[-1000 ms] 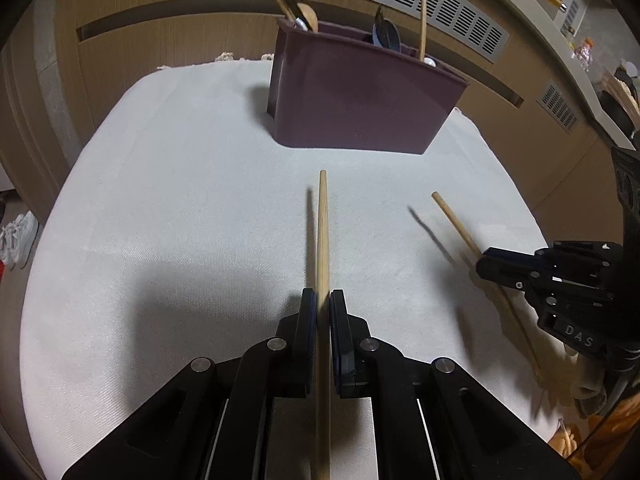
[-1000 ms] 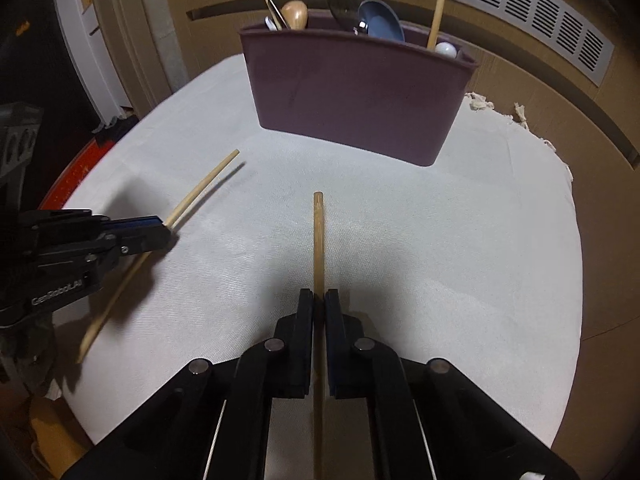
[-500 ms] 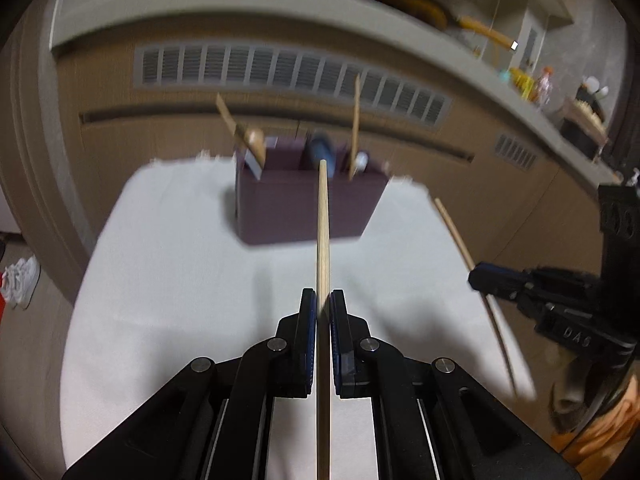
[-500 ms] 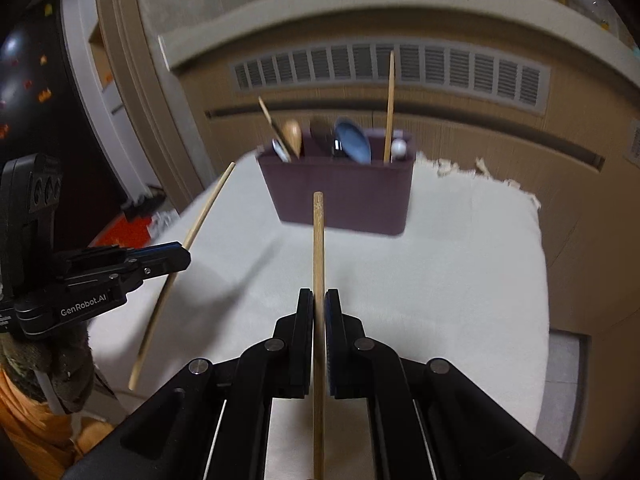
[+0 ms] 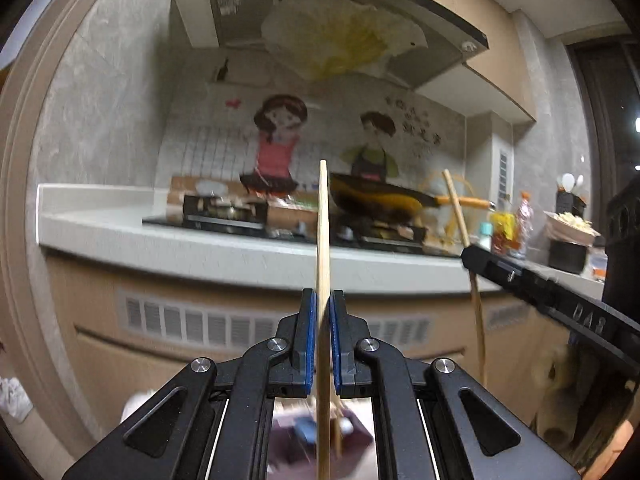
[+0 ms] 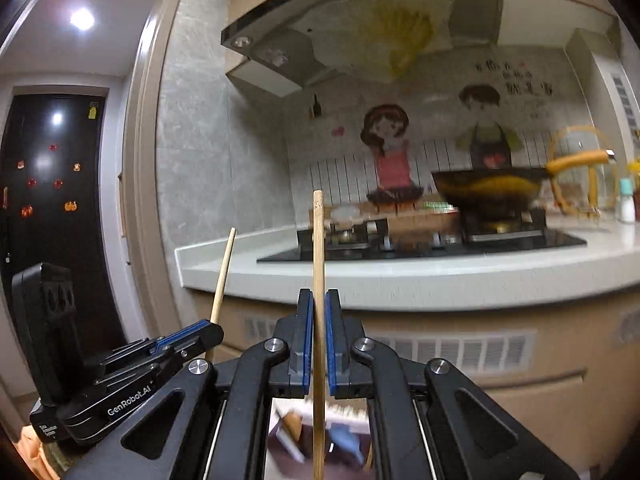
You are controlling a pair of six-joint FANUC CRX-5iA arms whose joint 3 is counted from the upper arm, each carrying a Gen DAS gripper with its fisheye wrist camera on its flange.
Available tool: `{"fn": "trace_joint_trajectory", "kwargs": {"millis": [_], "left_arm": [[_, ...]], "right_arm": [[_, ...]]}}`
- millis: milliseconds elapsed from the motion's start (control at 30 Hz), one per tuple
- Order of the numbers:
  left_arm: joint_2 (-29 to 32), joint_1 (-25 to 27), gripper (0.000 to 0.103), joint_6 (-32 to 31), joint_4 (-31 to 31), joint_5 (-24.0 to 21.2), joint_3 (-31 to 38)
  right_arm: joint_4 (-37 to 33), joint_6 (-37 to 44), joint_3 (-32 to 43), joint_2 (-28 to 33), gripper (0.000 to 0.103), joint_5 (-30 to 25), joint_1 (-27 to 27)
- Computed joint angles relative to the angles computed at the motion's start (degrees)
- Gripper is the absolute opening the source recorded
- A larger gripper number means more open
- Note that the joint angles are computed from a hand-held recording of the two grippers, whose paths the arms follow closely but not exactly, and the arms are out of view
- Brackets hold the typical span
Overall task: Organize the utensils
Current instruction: 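Lift the chopstick with the left gripper while the right gripper lifts its chopstick over the caddy, then drop both chopsticks into the purple caddy and open both grippers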
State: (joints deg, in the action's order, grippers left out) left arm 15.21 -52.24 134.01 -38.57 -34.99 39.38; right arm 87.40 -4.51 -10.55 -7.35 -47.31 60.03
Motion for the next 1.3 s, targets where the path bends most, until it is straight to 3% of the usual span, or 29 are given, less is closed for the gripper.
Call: {"fn": "trace_joint_trajectory", "kwargs": {"millis": [167,333,533,833,1000,1100,1133,1233,1300], "left_arm": [[3.87,2.60,0.007,1.42,-1.71,4.69,2.02],[8.88,6.71,0.007,-4.03,8.10,5.87,4.21],[12.72,9.66,0.007,-5.05,15.12,6.47,3.55],[15.24,10.30,0.007,-14.62,26.92,0.72,0.27],[15.74,9.23,0.009,-12.47,25.77,-5.85,1.55],[14.20,8.98,0.014,-10.44,24.72,-7.72,0.77],[13.37,8.59,0.022,-9.37,23.43,-8.17,0.47],[9.69,6.71,0.037,-6.25,18.93,-9.62,-1.65],[7.35,5.26,0.040,-4.61,16.46,-11.26,-2.97]], "right_arm": [[0.06,0.27,0.45,2.87,0.006,6.97,-5.96],[-6.43,3.48,0.83,5.83,0.006,11.12,-9.14],[-15.61,8.26,0.46,8.49,0.006,11.46,-10.97],[-28.89,16.53,-1.08,9.31,0.006,8.91,-8.69],[-38.75,21.18,1.07,10.65,0.007,3.92,-6.63],[-44.52,22.38,1.76,10.03,0.016,2.29,-5.93],[-44.32,21.15,1.41,9.60,0.026,1.53,-5.44],[-37.65,13.60,-1.79,7.15,0.052,-2.11,-2.14],[-33.51,9.62,-3.78,4.91,0.058,-5.64,1.17]]}}
